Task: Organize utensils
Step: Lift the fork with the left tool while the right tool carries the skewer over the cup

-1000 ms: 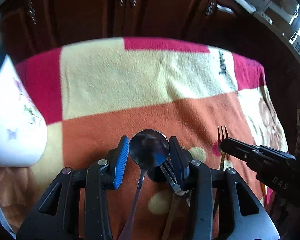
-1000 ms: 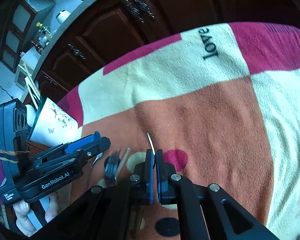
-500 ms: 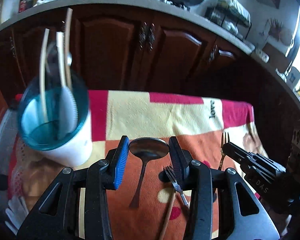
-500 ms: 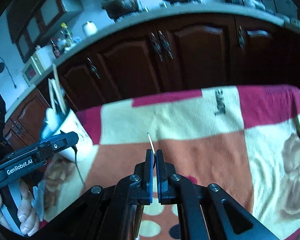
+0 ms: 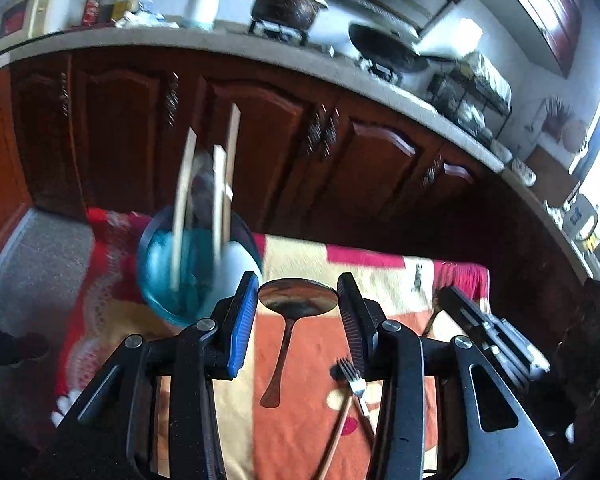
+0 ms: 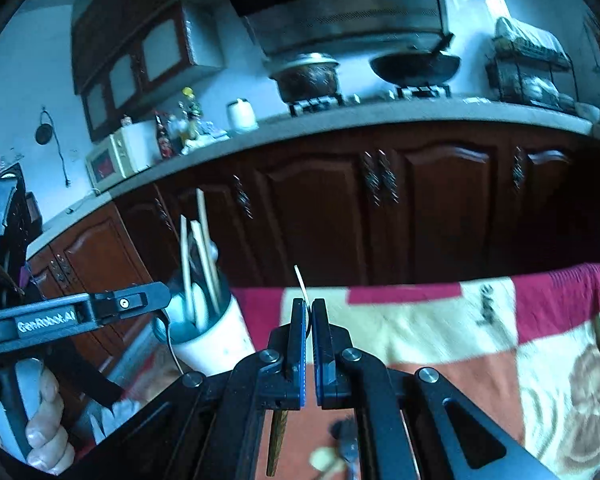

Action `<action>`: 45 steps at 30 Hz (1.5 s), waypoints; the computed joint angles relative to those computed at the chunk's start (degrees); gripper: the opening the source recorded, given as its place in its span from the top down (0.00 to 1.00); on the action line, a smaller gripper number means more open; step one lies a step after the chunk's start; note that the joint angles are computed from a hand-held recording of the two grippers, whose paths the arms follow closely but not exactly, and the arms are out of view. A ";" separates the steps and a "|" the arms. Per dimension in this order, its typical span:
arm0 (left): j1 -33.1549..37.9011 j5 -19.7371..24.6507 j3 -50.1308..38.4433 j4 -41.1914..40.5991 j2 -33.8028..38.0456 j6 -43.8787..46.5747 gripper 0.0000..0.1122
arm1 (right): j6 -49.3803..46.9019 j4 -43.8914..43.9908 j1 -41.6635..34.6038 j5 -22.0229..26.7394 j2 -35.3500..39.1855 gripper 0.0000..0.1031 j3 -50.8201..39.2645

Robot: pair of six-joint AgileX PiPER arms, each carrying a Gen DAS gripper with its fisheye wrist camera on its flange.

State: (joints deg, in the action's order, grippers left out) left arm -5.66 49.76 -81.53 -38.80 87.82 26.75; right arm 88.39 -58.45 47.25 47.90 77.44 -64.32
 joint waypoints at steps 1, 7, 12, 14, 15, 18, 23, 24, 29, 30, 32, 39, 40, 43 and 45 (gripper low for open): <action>0.89 0.68 -0.93 -0.31 0.04 -0.07 0.65 | -0.24 -0.64 0.09 0.01 1.48 0.98 -1.91; 7.31 5.53 -12.00 -2.23 3.13 -0.65 0.64 | -3.55 -1.54 -1.73 -2.42 10.12 0.98 -13.92; 10.66 7.07 -21.89 -2.83 9.37 -2.14 0.65 | -4.67 -2.83 -3.06 -4.20 17.83 0.98 -23.90; 11.61 7.36 -24.56 -3.48 11.66 -2.41 0.65 | -5.86 -2.79 -3.29 -4.66 21.45 0.98 -28.49; 12.05 7.29 -26.06 -3.96 13.20 -2.30 0.65 | -6.17 -3.09 -3.23 -4.68 23.79 0.98 -31.15; 12.53 6.60 -27.87 -4.75 16.18 -1.72 0.65 | -8.50 -2.87 -3.05 -4.45 29.69 0.98 -37.65; 13.50 3.29 -24.85 -8.56 18.58 2.56 0.64 | -11.74 -2.56 -2.77 -3.30 37.72 0.98 -45.14; 13.56 3.01 -24.55 -9.21 19.13 2.94 0.64 | -11.47 -2.89 -2.80 -3.30 38.47 0.98 -45.26; 13.78 2.32 -22.51 -11.76 20.65 5.06 0.64 | -8.83 -4.05 -2.99 -4.64 39.44 0.98 -42.36; 13.60 1.96 -21.96 -11.54 20.67 5.46 0.65 | -8.66 -4.09 -2.94 -4.74 39.80 0.98 -42.22; 13.69 2.38 -21.74 -11.62 21.08 6.15 0.65 | -8.02 -4.44 -2.83 -4.95 39.97 0.98 -41.38; 12.71 1.79 -19.22 -10.81 20.39 7.78 0.64 | -5.86 -6.47 -0.97 -4.72 39.11 0.98 -36.88; 12.75 1.65 -18.51 -10.92 20.02 8.28 0.64 | -6.10 -6.04 -0.90 -4.77 38.98 0.98 -36.43; 12.11 1.09 -17.54 -10.11 19.37 8.29 0.65 | -5.88 -5.29 -0.56 -4.74 38.37 0.98 -34.71; 11.75 0.43 -16.22 -9.65 18.60 8.66 0.64 | -4.97 -4.68 -0.35 -4.99 37.69 0.98 -33.07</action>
State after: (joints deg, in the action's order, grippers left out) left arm 6.09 50.19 -97.76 -48.46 106.42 35.40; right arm 83.42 -63.14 46.91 42.91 115.13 -97.39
